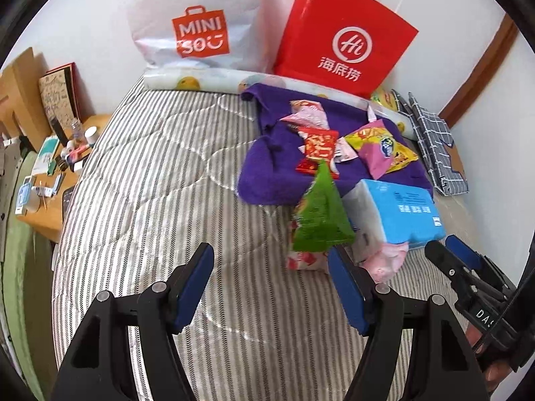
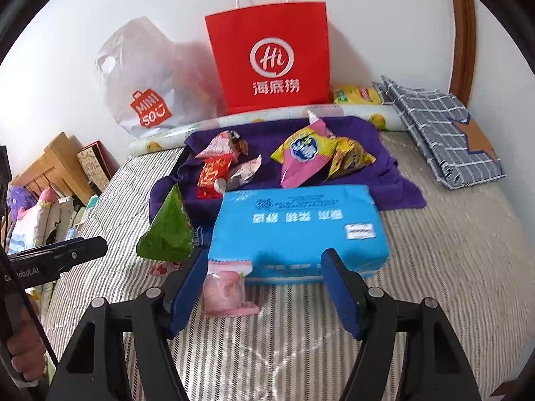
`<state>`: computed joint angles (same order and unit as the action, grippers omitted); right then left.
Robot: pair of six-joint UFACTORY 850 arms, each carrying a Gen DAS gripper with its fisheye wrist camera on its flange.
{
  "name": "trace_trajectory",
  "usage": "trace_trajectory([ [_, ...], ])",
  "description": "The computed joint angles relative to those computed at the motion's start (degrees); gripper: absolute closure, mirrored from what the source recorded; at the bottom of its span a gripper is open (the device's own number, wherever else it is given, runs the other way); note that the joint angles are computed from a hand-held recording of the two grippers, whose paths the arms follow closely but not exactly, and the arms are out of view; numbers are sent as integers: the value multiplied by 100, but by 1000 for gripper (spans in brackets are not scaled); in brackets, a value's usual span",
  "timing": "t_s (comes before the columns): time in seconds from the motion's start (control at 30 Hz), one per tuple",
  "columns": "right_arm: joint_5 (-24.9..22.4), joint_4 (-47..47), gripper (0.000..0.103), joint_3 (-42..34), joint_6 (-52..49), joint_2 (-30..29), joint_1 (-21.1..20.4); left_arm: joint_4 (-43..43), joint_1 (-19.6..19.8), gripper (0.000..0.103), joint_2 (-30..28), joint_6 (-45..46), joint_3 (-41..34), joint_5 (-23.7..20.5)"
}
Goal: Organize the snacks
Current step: 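Grasp the pale pink pouch beside the tissue box with right gripper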
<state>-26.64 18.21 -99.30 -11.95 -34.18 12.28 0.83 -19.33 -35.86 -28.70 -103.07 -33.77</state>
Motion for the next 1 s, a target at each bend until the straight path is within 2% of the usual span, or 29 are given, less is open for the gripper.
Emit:
trace_trajectory([
  [0.37,-379,82,36,-167,-100,-354,206,-146,133,33,9,-49,199,-4],
  [0.53,-414,-117,43,-326,161,-547,276,-159,155,33,25,-79,266,-25],
  [0.67,-382,-6,44,-363,356,-612,283,-142,147,33,17,-112,275,-63],
  [0.73,-406,-82,60,-344,304,-610,306,-136,135,33,14,-135,268,-71],
  [0.77,-396,-142,64,-322,285,-598,314,-127,125,33,15,-146,264,-69],
  [1.0,-327,323,65,-49,-293,-355,226,-28,27,33,-21,-220,128,-144],
])
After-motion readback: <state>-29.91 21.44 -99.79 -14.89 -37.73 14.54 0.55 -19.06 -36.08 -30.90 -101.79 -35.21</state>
